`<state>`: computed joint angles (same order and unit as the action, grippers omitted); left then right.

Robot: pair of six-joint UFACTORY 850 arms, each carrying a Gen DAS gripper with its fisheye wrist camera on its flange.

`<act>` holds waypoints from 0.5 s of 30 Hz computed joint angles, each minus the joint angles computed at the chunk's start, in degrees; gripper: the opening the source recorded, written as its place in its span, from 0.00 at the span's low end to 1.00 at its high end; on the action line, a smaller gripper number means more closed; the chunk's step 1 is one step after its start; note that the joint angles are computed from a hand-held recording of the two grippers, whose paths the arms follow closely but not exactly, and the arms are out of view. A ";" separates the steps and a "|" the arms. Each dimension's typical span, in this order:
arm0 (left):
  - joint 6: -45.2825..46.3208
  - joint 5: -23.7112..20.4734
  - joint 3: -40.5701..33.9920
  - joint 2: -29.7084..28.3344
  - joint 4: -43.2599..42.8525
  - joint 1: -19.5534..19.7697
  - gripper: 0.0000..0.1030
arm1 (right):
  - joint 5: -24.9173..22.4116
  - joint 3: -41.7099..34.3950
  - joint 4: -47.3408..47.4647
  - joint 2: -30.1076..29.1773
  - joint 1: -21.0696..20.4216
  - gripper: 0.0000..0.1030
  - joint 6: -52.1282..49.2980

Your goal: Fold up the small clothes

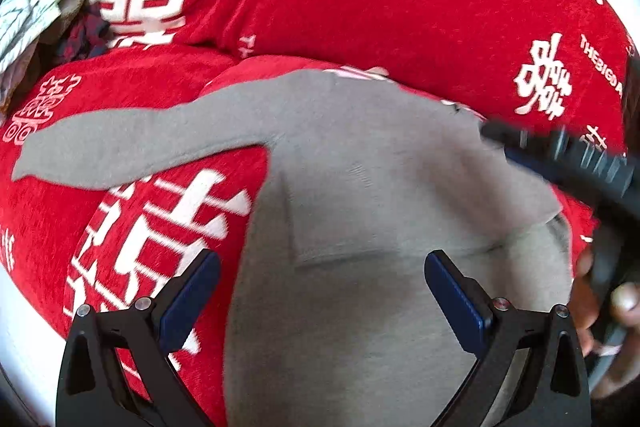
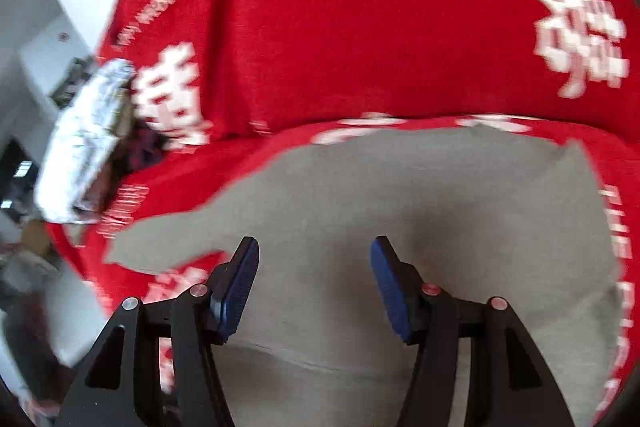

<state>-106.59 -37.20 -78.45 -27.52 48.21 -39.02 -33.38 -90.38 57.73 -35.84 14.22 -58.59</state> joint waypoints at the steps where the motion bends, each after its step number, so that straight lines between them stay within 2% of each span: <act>1: 0.71 -0.03 -0.84 -0.52 -0.23 0.03 0.99 | 2.41 1.09 -2.14 0.37 -0.80 0.61 1.81; 4: 6.31 0.66 -5.56 -4.05 -3.32 0.50 0.99 | 5.91 3.94 -1.27 1.29 -3.75 0.61 0.13; 5: 8.07 0.54 -7.10 -5.22 -4.48 0.55 0.99 | 5.63 4.45 -0.27 1.36 -4.90 0.61 -0.62; 6: 10.59 0.46 -9.09 -6.75 -6.21 0.63 0.99 | 4.05 4.50 1.25 1.10 -6.26 0.61 -1.38; 8: 14.92 0.87 -12.70 -9.54 -8.87 0.68 0.99 | -2.63 3.28 6.27 -0.59 -9.88 0.61 -2.65; 11: 19.90 -1.76 -18.15 -13.72 -11.58 0.61 0.99 | -11.22 -1.18 10.42 -5.26 -13.51 0.61 -0.02; 12: 22.37 -3.64 -20.86 -15.86 -13.40 0.86 0.99 | -12.78 -3.22 10.51 -7.12 -14.21 0.61 2.34; 15: 25.06 -7.07 -24.73 -19.06 -15.80 1.46 0.99 | -10.50 -6.53 9.99 -10.26 -15.49 0.60 7.38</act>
<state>-81.53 -44.27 -103.18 -46.58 32.41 -37.56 -43.88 -96.91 67.71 -46.11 -1.27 -51.21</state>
